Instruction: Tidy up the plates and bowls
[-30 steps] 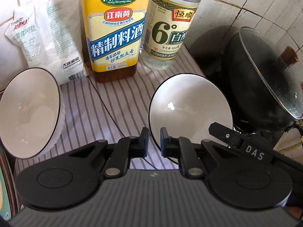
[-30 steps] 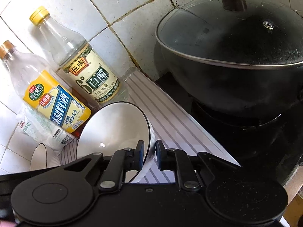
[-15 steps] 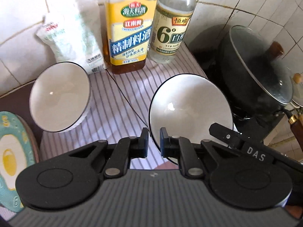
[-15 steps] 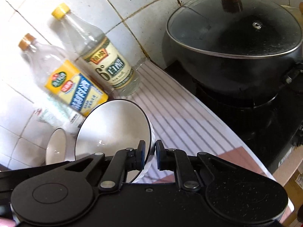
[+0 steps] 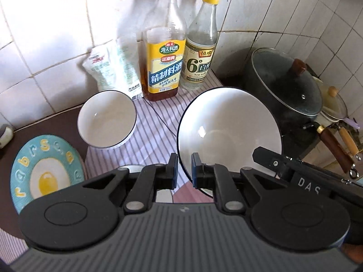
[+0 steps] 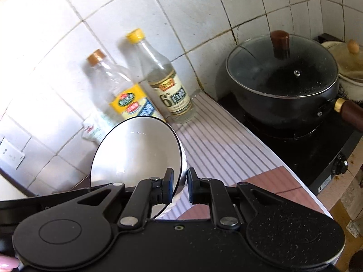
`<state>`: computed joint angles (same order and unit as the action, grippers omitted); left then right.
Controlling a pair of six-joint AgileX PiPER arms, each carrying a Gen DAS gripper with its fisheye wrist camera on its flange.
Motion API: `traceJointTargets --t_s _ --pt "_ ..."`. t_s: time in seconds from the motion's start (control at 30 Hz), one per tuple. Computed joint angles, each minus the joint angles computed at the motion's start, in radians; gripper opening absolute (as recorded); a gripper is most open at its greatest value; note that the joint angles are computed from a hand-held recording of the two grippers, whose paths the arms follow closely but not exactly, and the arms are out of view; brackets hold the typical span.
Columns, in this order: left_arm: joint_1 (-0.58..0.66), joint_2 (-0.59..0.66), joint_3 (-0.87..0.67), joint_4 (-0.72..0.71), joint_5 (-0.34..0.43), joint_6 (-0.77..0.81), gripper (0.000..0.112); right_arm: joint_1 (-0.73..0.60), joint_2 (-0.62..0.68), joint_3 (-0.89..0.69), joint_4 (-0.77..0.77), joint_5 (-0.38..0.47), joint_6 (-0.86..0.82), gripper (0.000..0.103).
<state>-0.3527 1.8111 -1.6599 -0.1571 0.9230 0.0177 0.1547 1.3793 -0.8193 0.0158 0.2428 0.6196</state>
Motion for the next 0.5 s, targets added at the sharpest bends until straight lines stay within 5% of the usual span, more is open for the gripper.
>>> traceJointTargets --t_s 0.2,0.5 --pt "0.051 -0.112 0.116 -0.042 0.005 0.056 0.011 0.131 -0.068 -0.014 -0.287 0.112 0.317 0.016" --pt "0.171 -0.186 0.253 -0.115 0.021 0.130 0.011 0.280 -0.053 -0.024 -0.426 0.158 0.504 0.016"
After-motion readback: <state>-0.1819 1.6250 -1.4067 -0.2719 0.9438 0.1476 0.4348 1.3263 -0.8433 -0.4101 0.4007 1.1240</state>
